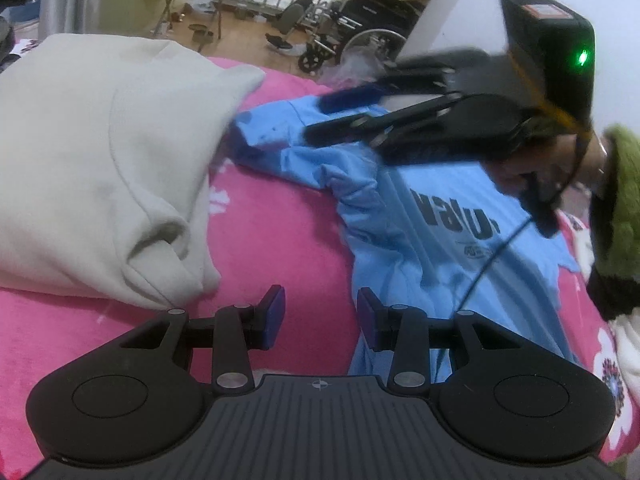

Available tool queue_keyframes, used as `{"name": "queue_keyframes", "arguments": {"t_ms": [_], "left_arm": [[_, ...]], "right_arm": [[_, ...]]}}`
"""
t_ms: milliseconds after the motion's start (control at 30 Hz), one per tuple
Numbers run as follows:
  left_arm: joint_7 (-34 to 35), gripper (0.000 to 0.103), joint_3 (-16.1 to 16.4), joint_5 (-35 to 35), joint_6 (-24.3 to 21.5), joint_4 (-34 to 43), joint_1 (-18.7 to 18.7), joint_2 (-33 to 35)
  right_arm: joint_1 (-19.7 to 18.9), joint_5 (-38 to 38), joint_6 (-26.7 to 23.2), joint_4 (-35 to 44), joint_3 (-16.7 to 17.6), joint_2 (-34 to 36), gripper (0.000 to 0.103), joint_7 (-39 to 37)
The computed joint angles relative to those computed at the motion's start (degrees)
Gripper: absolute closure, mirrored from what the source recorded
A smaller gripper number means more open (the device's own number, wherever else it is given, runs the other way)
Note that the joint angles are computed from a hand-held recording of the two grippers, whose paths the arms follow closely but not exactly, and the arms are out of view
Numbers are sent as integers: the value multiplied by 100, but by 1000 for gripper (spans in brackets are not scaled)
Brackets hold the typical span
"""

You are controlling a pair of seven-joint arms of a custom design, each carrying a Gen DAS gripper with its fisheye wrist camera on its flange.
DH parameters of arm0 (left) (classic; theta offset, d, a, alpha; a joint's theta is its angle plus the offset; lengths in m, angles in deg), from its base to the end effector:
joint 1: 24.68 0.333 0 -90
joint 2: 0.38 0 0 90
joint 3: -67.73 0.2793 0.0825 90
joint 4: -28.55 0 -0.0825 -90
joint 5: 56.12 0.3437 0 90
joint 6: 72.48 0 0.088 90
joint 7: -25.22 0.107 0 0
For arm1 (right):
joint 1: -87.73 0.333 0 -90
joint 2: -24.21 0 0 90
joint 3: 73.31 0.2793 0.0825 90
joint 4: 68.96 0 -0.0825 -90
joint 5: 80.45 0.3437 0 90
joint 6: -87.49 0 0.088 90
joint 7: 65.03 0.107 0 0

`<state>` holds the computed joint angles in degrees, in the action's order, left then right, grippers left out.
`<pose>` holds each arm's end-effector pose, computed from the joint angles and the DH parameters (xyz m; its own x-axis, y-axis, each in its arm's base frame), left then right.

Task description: Fold clothes

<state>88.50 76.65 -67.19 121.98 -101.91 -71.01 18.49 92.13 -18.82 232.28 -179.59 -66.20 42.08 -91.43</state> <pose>0.4489 -0.3202 0.3060 -0.1386 -0.9213 0.3634 -0.7807 -0.1242 -0.6125 0.5862 0.1062 0.3429 0.9329 -0.2665 0.2422 -0.0381 -0.7418 -0.6695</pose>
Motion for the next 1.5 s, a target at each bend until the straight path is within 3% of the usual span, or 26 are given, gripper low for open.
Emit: {"name": "queue_keyframes", "arguments": {"t_ms": [167, 233, 267, 300, 467, 633, 800, 900, 967, 1033, 1067, 1133, 1300, 1500], "left_arm": [[-121, 64, -350, 307, -71, 24, 382, 17], [-130, 64, -391, 437, -58, 14, 433, 11], [-108, 64, -347, 467, -46, 12, 387, 13], [-76, 64, -293, 481, -29, 8, 331, 13], [67, 64, -252, 439, 76, -9, 262, 24], [216, 64, -229, 196, 169, -22, 195, 37], [287, 64, -341, 61, 152, -10, 295, 34], [249, 64, -394, 32, 113, -63, 366, -17], [144, 64, -534, 80, 108, -131, 535, -59], [7, 64, -687, 151, 74, -176, 722, -89], [-67, 64, -751, 193, 64, -190, 798, -93], [-165, 64, -782, 248, 74, -214, 834, -91], [-186, 64, -666, 222, 158, -269, 733, -113], [-16, 64, -423, -141, 200, -272, 451, -125]], "right_arm": [[235, -47, 540, 3, 199, 271, 62, -863], [363, -436, 673, 43, 154, 360, 74, -588], [377, -586, 660, 66, 136, 362, 97, -357], [373, -705, 615, 95, 124, 354, 100, -122], [-77, -759, -1142, 941, -48, 438, 101, 2102], [-718, 112, -2458, 2063, -100, 1024, 101, 4758], [-1176, 1050, -3030, 2759, 163, 1598, 101, 6725], [-947, 883, -2829, 2835, 290, 1689, 100, 6662], [-755, 712, -2674, 2909, 359, 1762, 96, 6579], [-520, 157, -2725, 3179, 321, 1923, 81, 6598], [-402, -158, -2775, 3347, 300, 2020, 66, 6626], [-164, -800, -2903, 3735, 265, 2243, 63, 6701], [-867, -194, -3371, 3863, 578, 2128, 49, 6156], [-1179, -240, -3133, 3731, 160, 2125, 49, 6997]]}}
